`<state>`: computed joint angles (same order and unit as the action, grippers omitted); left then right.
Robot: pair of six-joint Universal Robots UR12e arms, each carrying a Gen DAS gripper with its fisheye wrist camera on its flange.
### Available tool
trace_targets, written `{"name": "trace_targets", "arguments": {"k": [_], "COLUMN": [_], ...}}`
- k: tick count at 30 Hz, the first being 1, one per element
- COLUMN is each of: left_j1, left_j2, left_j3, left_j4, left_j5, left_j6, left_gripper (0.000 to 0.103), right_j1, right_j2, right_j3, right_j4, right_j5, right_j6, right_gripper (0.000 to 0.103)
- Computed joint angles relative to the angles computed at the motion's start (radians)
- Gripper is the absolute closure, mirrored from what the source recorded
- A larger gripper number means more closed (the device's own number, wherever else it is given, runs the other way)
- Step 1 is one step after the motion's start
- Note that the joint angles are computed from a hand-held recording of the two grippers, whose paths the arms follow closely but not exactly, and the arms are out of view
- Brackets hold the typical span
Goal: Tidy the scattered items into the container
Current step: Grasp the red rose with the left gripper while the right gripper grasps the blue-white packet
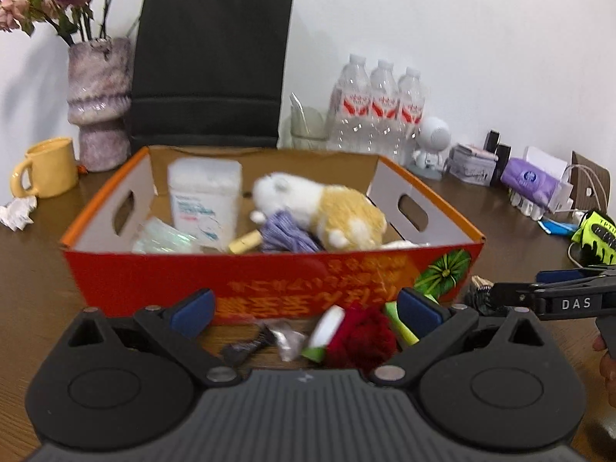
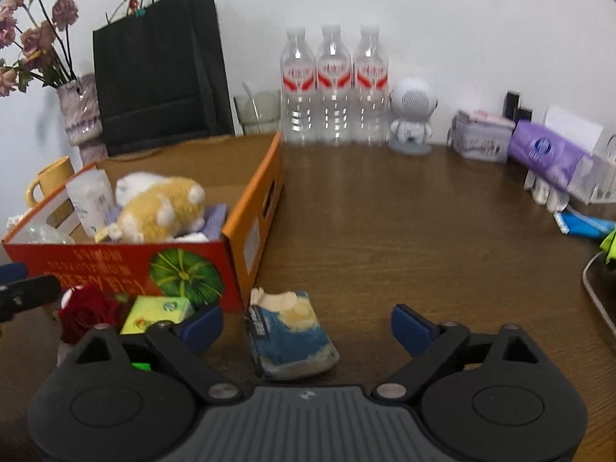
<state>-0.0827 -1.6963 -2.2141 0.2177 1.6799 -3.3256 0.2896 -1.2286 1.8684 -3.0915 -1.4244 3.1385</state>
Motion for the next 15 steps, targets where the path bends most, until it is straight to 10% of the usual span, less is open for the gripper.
{"name": "trace_targets", "arguments": {"k": [5,15], "left_j1": [-0.02,-0.019], "left_j2": [-0.03,-0.041], "left_j3": [0.025,0.028], "left_j4": [-0.03,-0.049], "left_j5": [0.015,-0.012], "left_j6": [-0.022,0.003], "left_gripper": [0.012,0.045], "right_j1": [-0.012,-0.021], "right_j2": [0.009,0.013], "right_j3": [-0.006,-0.005], "right_j4": [0.017,0.039], "right_j5": [0.072,0.119], "right_j6": [-0.039,-0.03], "right_gripper": [0.017,0.069]}}
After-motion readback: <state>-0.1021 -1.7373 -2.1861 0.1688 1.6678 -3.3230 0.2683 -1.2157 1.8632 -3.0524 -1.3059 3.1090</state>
